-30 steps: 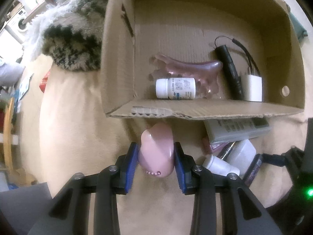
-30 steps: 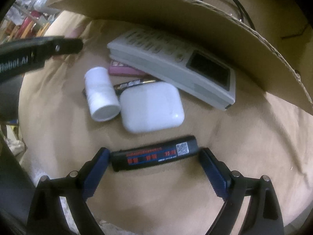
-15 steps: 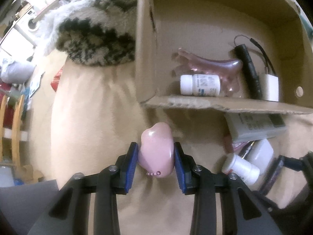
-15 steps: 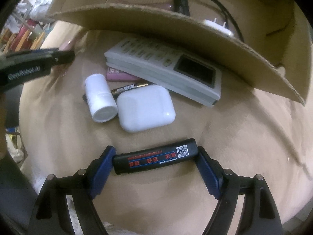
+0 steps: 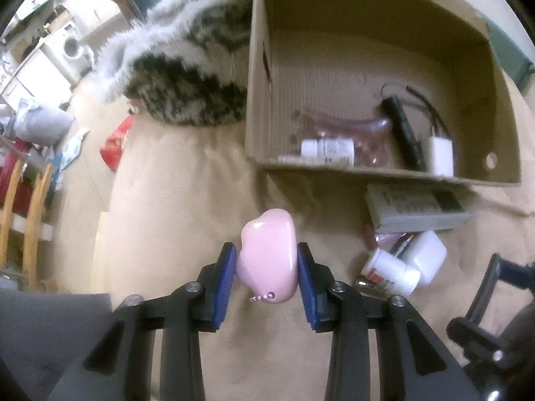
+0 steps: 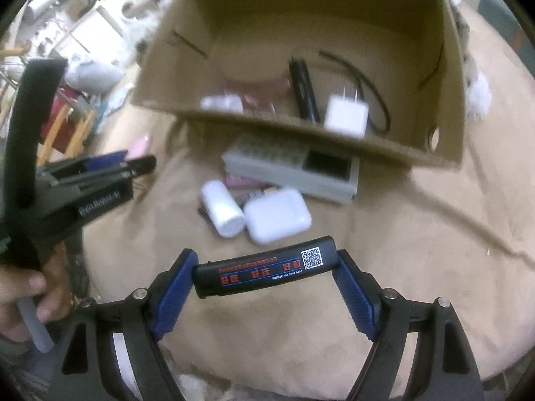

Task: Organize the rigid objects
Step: 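Lift and carry the pink brush and black battery pack toward the box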

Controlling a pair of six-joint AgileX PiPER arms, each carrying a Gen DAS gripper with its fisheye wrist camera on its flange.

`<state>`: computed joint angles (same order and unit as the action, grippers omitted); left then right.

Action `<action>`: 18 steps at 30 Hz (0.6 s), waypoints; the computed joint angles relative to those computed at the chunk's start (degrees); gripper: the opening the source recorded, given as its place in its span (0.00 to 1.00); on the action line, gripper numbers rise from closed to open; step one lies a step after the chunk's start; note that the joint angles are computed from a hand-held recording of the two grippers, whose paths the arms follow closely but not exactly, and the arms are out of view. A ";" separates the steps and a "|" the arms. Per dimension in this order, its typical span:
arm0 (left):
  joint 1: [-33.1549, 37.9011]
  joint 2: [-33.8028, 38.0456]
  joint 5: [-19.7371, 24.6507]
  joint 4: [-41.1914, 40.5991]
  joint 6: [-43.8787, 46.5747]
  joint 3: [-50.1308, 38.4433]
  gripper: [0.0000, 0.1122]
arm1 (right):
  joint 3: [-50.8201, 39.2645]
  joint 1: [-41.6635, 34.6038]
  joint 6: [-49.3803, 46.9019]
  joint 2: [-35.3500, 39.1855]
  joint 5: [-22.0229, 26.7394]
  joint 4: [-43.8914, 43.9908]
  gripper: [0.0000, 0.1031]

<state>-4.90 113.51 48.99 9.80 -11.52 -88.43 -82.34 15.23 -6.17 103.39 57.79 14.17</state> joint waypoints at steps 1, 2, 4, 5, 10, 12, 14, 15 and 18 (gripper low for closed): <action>-0.04 -0.92 -0.50 -0.05 -0.21 0.29 0.29 | 0.63 -0.42 -1.14 -1.22 -1.46 1.39 0.84; -0.34 -1.83 -0.62 0.07 -0.64 0.55 0.29 | -0.19 -0.94 -2.28 -1.01 -2.47 2.91 0.84; -0.62 -3.77 -1.66 -0.83 -0.38 1.16 0.29 | 0.53 -2.21 -4.57 -2.95 -5.20 6.10 0.84; -0.77 -4.69 -2.27 -1.26 -0.03 1.28 0.29 | -1.32 -3.50 -5.57 -3.14 -4.68 7.34 0.84; -1.71 -6.50 -3.27 -1.74 0.14 -2.06 0.29 | -1.16 -6.10 -8.44 -4.80 -9.31 12.90 0.84; -1.29 -5.83 -2.70 -3.27 1.56 -4.74 0.29 | -2.73 -6.77 -8.52 -4.04 -8.78 14.43 0.84; -0.71 -4.11 -1.53 -4.91 3.08 -8.52 0.29 | -3.90 -6.56 -8.49 -2.61 -9.32 14.77 0.84; -0.80 -3.65 -1.21 -5.07 3.14 -9.49 0.29 | -4.17 -6.68 -8.54 -2.79 -9.20 14.69 0.84; -0.50 -0.14 2.18 -6.96 4.92 -16.71 0.29 | -6.59 -7.85 -9.62 -1.95 -8.73 15.94 0.84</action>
